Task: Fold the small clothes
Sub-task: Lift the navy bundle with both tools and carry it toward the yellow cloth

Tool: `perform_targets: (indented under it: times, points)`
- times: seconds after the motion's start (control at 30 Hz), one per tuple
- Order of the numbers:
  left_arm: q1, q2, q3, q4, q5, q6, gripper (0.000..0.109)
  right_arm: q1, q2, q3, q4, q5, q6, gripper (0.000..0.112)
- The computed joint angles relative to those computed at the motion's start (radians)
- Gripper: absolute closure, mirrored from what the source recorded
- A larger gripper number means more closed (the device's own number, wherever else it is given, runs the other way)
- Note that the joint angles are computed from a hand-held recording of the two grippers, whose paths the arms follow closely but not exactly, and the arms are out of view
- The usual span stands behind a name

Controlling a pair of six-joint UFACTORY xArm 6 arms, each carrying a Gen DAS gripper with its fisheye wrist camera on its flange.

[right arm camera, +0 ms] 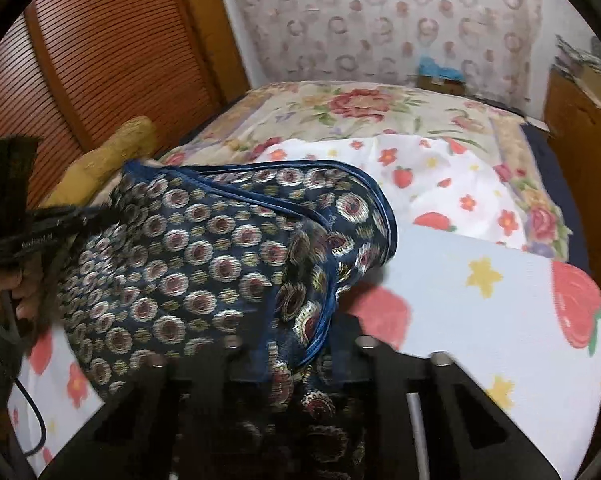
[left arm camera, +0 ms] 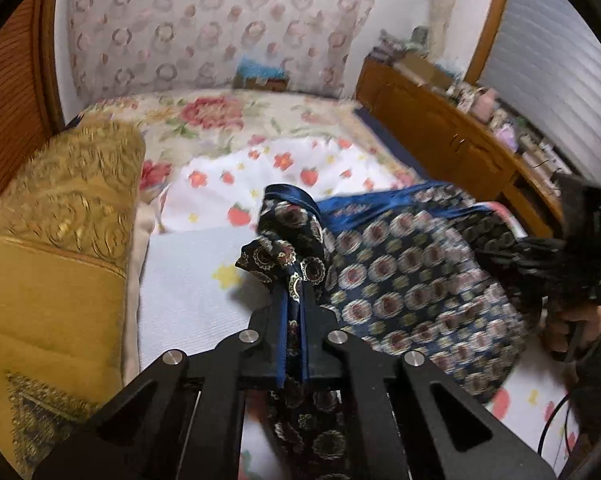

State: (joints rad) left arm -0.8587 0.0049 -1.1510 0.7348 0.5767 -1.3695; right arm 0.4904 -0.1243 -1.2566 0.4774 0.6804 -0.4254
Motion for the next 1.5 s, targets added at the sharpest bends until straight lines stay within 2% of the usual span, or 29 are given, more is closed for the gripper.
perform_targets:
  times: [0.13,0.27,0.43,0.6,0.83,1.0,1.2,1.43,1.5]
  points:
    - [-0.035,-0.051,0.004,0.077,0.028,-0.055,0.104,0.017,-0.072,0.079,-0.005,-0.109,0.001,0.1]
    - [-0.085,-0.098,-0.004,0.157,0.092,-0.108,0.104,0.034,-0.135,0.117,0.031,-0.167,-0.035,0.1]
    - [-0.145,-0.165,0.001,0.252,0.193,-0.167,0.104,0.051,-0.174,0.107,0.045,-0.192,-0.069,0.1]
    - [-0.182,-0.234,0.029,0.295,0.281,-0.196,0.104,0.08,-0.2,0.102,0.019,-0.21,-0.075,0.1]
    - [-0.246,-0.341,0.099,0.37,0.406,-0.266,0.104,0.112,-0.147,0.037,0.048,-0.231,-0.159,0.1]
    - [-0.3,-0.421,0.167,0.417,0.493,-0.361,0.104,0.138,-0.045,-0.102,0.024,-0.208,-0.208,0.1]
    - [-0.411,-0.515,0.245,0.465,0.668,-0.468,0.104,0.195,0.127,-0.332,-0.073,-0.168,-0.225,0.1]
    - [-0.455,-0.599,0.361,0.389,0.827,-0.562,0.104,0.256,0.487,-0.792,-0.14,0.006,-0.236,0.1]
    - [-0.446,-0.624,0.413,0.354,0.812,-0.612,0.104,0.277,0.608,-0.949,-0.171,0.073,-0.205,0.1]
